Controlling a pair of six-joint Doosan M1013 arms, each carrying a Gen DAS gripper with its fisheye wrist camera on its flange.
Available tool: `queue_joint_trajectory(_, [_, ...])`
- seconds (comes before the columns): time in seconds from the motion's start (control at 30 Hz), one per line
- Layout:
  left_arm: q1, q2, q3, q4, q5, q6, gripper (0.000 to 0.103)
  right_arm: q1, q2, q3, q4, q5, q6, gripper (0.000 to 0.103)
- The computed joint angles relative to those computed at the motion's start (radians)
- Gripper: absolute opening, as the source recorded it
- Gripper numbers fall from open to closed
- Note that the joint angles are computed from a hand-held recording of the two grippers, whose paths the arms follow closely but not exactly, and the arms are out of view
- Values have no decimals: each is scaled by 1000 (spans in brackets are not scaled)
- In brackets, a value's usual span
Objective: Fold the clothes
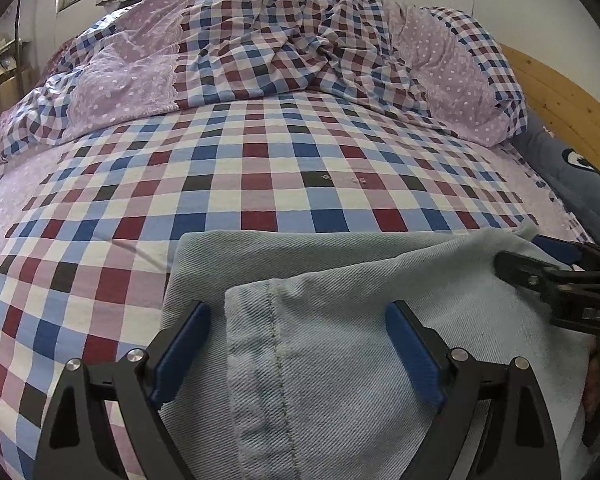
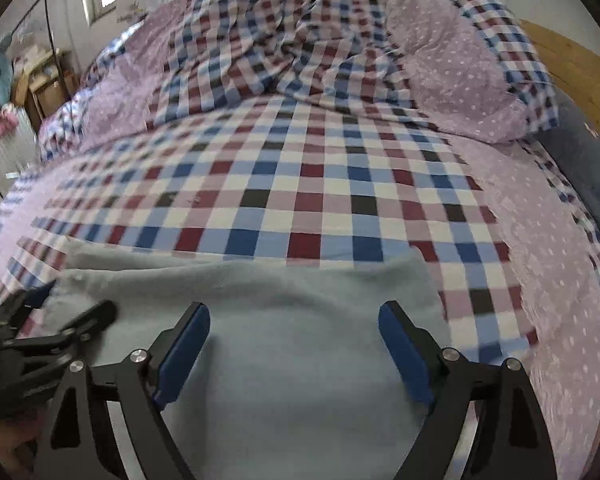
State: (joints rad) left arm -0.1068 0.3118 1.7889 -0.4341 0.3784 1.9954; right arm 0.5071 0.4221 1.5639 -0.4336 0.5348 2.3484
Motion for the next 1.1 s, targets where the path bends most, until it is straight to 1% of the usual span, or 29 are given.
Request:
queue_joint_trajectory(0.07, [1, 1, -1, -4, 1, 1, 93, 8, -27, 34, -28, -23, 43, 89])
queue_joint_trajectory(0.13, [-1, 2, -1, -3, 1, -4, 93, 24, -35, 50, -72, -17, 71, 89])
queue_joint_trajectory(0.17, [-2, 2, -2, -3, 1, -7, 93, 38, -32, 52, -119, 0, 98, 89])
queue_joint_trajectory(0.27, [-3, 2, -2, -3, 0, -10, 93, 78, -12, 50, -316, 61, 232, 91])
queue_joint_trajectory(0.33, [-8, 4, -3, 9, -4, -26, 93, 88, -4, 52, -389, 72, 297, 91])
queue_joint_trajectory(0.6, [-8, -4, 0, 32, -4, -48, 93, 81, -7, 72, -425, 25, 348, 93])
queue_joint_trajectory(0.67, [-6, -13, 8, 31, -10, -51, 93, 76, -11, 78, -417, 7, 348, 94])
queue_joint_trajectory(0.73, [-9, -29, 20, 76, -22, -99, 93, 70, -18, 87, -405, -18, 347, 94])
queue_joint_trajectory(0.77, [-9, -41, 33, 71, -33, -91, 93, 66, -22, 94, -398, -36, 347, 94])
queue_joint_trajectory(0.83, [-6, -70, 61, 20, -56, -30, 93, 61, -31, 106, -394, -65, 360, 94])
queue_joint_trajectory(0.9, [0, -101, 90, -102, -66, 94, 93, 54, -44, 123, -385, -105, 367, 94])
queue_joint_trajectory(0.97, [6, -132, 120, -237, -68, 232, 93, 53, -57, 140, -399, -122, 393, 94])
queue_joint_trajectory(1.0, [8, -146, 133, -292, -61, 290, 93, 57, -66, 151, -429, -121, 429, 94])
queue_joint_trajectory(1.03, [14, -160, 145, -355, -35, 354, 93, 63, -74, 162, -460, -115, 465, 94])
queue_joint_trajectory(1.07, [16, -171, 156, -379, -20, 374, 93, 72, -81, 170, -489, -103, 495, 94])
queue_joint_trajectory(1.1, [16, -181, 166, -376, -12, 368, 93, 85, -87, 176, -518, -85, 519, 94])
